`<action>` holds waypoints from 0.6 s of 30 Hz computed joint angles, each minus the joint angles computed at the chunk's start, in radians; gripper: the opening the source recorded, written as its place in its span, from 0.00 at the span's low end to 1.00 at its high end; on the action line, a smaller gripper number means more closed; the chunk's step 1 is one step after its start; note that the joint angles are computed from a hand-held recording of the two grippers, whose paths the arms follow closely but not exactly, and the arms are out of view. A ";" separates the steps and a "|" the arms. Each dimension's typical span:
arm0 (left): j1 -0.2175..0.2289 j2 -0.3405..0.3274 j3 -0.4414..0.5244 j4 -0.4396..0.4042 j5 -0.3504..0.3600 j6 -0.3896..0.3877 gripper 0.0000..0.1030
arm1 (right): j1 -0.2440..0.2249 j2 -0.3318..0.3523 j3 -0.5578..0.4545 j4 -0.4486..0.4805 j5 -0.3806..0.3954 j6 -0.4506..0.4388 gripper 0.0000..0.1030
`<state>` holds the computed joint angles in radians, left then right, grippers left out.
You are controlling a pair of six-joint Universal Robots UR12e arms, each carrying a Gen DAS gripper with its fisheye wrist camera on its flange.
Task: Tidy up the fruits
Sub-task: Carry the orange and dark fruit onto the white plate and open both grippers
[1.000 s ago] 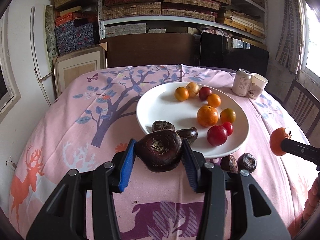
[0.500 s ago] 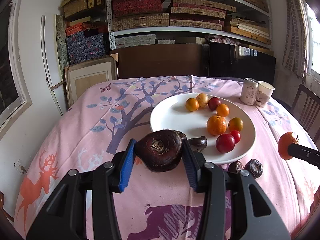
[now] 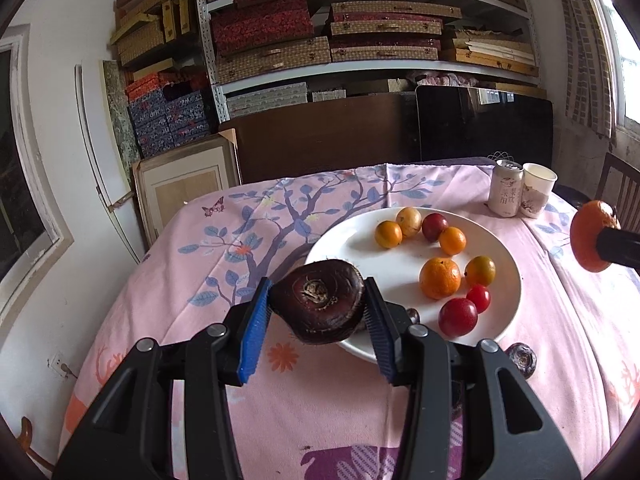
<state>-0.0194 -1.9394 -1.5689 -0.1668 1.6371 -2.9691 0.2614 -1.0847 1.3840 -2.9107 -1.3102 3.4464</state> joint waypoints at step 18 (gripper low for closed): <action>0.008 -0.171 0.275 -0.232 -0.136 -0.104 0.43 | 0.019 0.202 -0.339 0.257 -0.025 -0.059 0.43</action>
